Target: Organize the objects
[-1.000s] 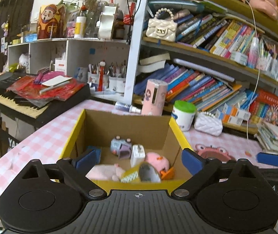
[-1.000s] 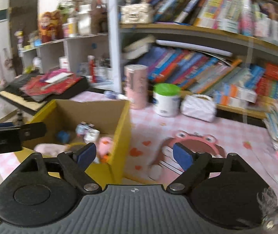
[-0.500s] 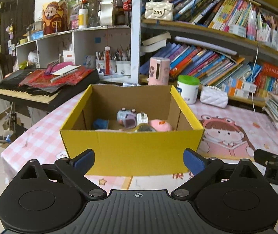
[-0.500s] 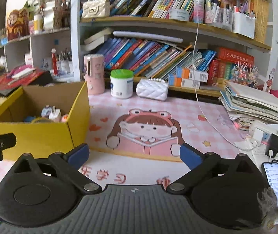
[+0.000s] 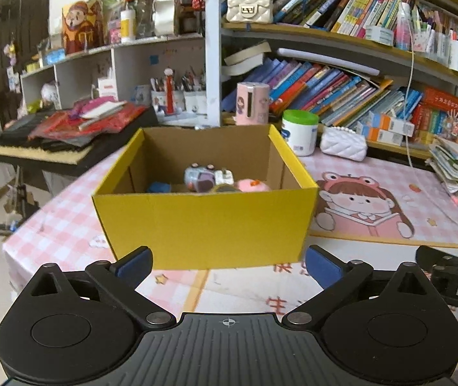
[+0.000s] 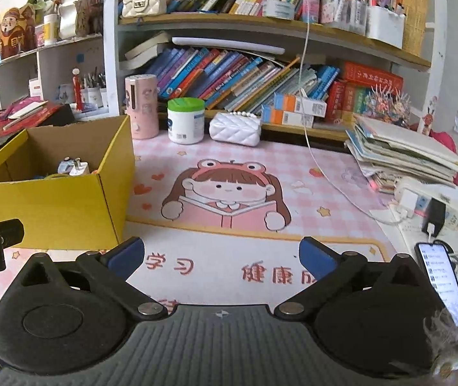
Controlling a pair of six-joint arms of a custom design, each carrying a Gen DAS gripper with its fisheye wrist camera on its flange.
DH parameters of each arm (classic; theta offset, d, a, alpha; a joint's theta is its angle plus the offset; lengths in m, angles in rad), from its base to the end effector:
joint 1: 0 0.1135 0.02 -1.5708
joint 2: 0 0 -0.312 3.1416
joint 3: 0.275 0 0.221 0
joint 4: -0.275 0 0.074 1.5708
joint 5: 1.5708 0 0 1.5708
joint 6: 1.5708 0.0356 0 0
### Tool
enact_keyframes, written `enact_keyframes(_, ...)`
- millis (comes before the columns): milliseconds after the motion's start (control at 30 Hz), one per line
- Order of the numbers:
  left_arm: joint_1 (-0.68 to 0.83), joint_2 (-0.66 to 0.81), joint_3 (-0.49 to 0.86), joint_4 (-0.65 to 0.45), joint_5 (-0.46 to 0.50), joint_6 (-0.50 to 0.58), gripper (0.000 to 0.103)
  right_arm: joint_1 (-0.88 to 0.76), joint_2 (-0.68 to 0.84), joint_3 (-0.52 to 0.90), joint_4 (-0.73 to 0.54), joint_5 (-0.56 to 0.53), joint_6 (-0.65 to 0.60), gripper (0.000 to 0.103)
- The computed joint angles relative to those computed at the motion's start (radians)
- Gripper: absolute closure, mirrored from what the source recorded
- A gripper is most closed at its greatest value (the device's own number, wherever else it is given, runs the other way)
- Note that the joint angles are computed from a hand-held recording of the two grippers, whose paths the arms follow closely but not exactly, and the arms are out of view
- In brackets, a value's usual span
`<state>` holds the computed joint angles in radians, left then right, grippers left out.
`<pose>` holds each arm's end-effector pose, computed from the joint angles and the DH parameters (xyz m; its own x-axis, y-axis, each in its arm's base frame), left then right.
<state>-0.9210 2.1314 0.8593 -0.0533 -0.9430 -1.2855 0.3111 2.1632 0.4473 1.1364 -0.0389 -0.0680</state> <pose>0.2219 -0.2444 0.1001 -0.4998 -0.2738 -0.8217 -0.4650 0.8852 -0.0122 0.2990 0.0976 0.0932 -0.4972 -0.2312 -0.8363 -0.3715 0.9278 -0.0356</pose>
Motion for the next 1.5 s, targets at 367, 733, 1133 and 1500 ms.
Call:
enact_keyframes(367,-0.01,0.027,0.03,-0.045,0.085,-0.049,0.001,-0.01,-0.001,-0.021,-0.02,0.002,0.0,0.0)
enact_keyframes(733,-0.006,0.053,0.087,-0.062,0.098,-0.02,0.001,-0.05,-0.002,-0.021,-0.029,-0.02,-0.014,0.0)
enact_keyframes(1133,0.014,0.056,0.093,0.0,0.13,0.075,0.001,-0.068,-0.001,0.003,-0.061,-0.033,-0.018,0.0)
enact_keyframes(1500,0.041,0.072,0.179,-0.095,0.126,-0.013,0.001,-0.02,-0.006,0.032,-0.135,0.008,0.019,0.0)
